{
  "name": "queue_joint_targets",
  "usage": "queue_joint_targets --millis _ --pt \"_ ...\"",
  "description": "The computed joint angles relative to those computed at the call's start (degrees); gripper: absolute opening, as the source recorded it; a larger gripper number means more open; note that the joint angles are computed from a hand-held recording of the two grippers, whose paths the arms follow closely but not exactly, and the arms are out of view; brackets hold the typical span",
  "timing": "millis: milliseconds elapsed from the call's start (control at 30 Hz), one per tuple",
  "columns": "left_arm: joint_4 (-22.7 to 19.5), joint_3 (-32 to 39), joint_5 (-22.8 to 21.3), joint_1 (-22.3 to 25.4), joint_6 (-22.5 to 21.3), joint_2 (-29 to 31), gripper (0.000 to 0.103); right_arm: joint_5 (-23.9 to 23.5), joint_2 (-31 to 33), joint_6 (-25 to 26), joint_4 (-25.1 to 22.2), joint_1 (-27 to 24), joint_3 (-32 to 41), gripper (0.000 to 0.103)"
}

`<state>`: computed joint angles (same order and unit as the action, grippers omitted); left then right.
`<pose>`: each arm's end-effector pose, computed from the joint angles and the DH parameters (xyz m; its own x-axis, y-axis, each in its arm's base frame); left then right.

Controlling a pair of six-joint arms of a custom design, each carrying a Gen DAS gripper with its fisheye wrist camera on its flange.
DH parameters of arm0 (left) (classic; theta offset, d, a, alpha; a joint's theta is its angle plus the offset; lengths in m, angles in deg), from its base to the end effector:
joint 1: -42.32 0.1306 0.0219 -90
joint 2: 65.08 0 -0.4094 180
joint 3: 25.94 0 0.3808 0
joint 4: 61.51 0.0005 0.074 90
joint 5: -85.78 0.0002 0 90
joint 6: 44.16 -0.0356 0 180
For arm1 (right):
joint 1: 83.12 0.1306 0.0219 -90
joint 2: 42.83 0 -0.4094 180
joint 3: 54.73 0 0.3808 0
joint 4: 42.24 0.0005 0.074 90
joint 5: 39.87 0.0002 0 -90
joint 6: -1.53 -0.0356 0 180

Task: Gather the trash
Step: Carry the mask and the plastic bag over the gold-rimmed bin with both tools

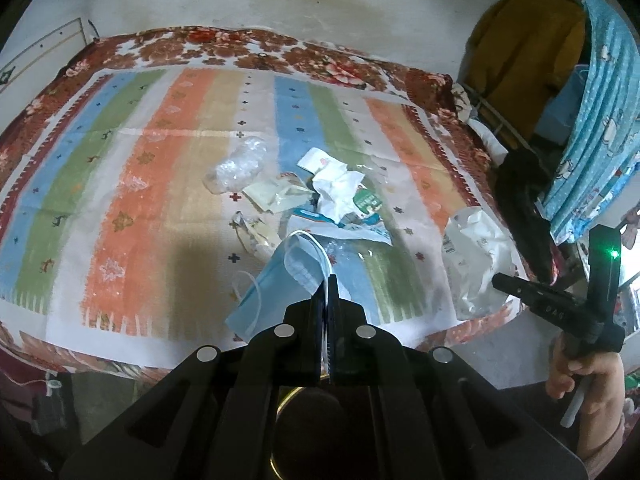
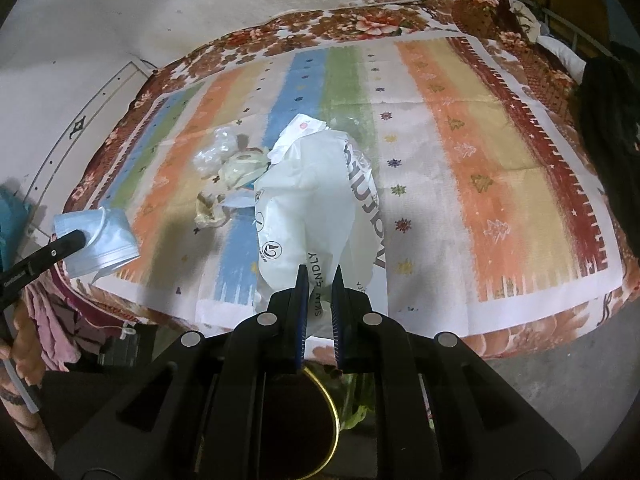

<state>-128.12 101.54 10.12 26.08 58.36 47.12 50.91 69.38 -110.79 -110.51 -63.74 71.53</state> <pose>0.5846 -0.1800 0.5252 -0.8227 0.0209 -0.5681 0.2471 0.9131 -0.3242 0.5757 0.2015 0.5130 -0.8311 0.1102 -0.5451 -0.0094 0.9773 0.2118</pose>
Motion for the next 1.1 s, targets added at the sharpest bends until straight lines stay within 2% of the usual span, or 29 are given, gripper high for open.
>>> queue_joint_targets --millis 300,600,967,1100 --pt "4.01 -8.01 2.05 -1.47 -0.34 -5.28 0.001 0.49 -3.59 1.64 2.91 2.20 -5.44 0.009" --pt "7.29 -15.15 4.38 -2.47 -0.20 -9.91 0.001 -1.10 -6.67 2.79 6.01 4.41 -10.49 0.009" --pt "9.19 -21.94 6.77 -2.52 -0.10 -14.01 0.001 -0.18 -9.28 2.41 7.53 8.13 -16.20 0.010" --pt "10.61 -24.96 6.40 -3.01 -0.47 -16.05 0.001 -0.56 -10.25 1.31 8.44 9.11 -18.50 0.009"
